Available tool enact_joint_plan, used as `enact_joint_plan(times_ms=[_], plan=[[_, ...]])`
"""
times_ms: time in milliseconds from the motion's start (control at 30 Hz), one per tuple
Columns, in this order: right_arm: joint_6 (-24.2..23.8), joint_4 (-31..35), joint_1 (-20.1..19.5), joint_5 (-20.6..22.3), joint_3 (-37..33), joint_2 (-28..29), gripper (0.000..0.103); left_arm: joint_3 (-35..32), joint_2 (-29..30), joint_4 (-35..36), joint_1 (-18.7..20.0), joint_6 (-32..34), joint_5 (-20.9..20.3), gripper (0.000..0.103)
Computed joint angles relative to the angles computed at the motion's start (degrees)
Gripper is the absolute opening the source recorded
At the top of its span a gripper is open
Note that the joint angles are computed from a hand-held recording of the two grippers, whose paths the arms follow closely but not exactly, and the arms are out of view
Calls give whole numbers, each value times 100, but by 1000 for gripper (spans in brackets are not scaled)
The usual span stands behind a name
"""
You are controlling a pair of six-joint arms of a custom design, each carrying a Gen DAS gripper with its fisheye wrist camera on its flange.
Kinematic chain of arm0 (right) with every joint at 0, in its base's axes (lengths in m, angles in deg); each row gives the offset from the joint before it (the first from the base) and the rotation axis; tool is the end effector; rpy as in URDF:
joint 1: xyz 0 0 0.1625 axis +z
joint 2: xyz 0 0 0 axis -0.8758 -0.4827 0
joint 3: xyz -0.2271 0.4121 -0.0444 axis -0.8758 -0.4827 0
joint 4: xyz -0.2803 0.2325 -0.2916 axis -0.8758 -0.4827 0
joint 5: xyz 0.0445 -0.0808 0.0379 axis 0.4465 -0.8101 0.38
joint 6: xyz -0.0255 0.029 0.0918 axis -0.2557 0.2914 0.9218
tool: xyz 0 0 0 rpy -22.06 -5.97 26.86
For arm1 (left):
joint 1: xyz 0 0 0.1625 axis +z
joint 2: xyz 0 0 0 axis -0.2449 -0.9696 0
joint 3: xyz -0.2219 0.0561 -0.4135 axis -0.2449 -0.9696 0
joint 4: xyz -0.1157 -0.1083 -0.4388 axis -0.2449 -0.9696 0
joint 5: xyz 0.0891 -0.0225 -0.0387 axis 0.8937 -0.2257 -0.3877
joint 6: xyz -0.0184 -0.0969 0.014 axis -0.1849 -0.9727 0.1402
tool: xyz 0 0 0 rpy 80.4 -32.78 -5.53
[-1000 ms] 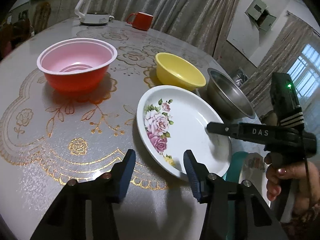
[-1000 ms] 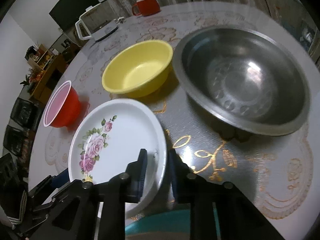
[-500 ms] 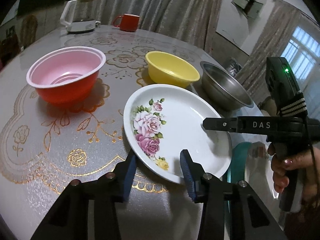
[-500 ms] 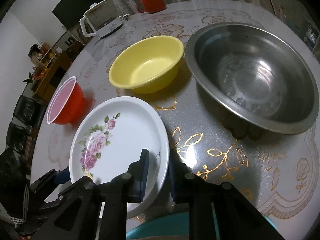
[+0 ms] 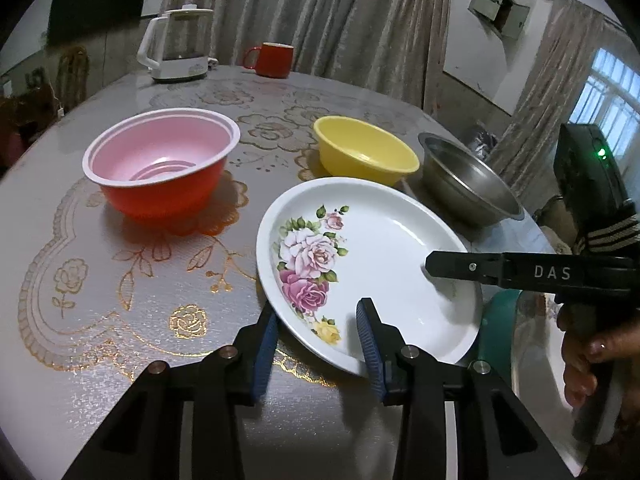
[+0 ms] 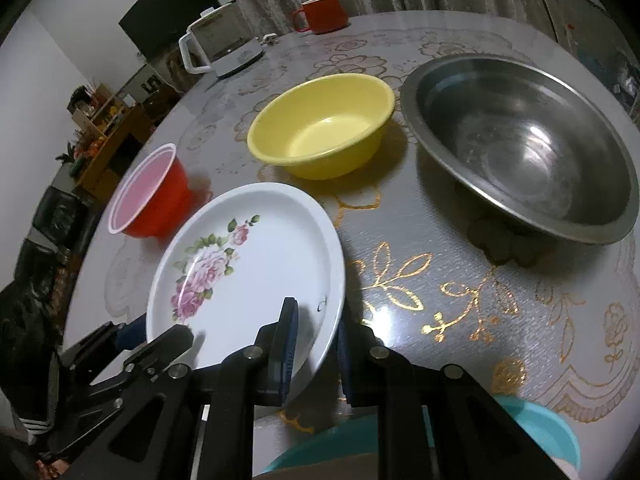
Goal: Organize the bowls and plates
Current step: 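Grasp the rim of the pink-rose white plate with the right gripper, then carry the pink-rose plate onto the large white plate with the right gripper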
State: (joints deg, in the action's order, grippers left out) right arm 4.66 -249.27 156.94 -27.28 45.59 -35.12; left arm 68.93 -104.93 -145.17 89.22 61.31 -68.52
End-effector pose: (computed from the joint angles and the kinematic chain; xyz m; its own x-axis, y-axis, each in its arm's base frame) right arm 0.1781 -0.8118 0.0338 -0.9428 0.1406 0.3021 -0.0722 0.7988 -0.5973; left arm -0.0561 -0.8114 0.1373 -0.7474 0.5543 -0.3663 0.6551 0.7066 -0.2674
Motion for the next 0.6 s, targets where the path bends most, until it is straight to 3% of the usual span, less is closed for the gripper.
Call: enact_joint_plan(times_ms=[300, 600], plan=[[57, -553, -95, 474, 426, -185, 18, 286, -236, -210, 76, 198, -490, 40], [40, -1030, -83, 815, 716, -262, 18, 461, -401, -350, 117, 223, -675, 40]])
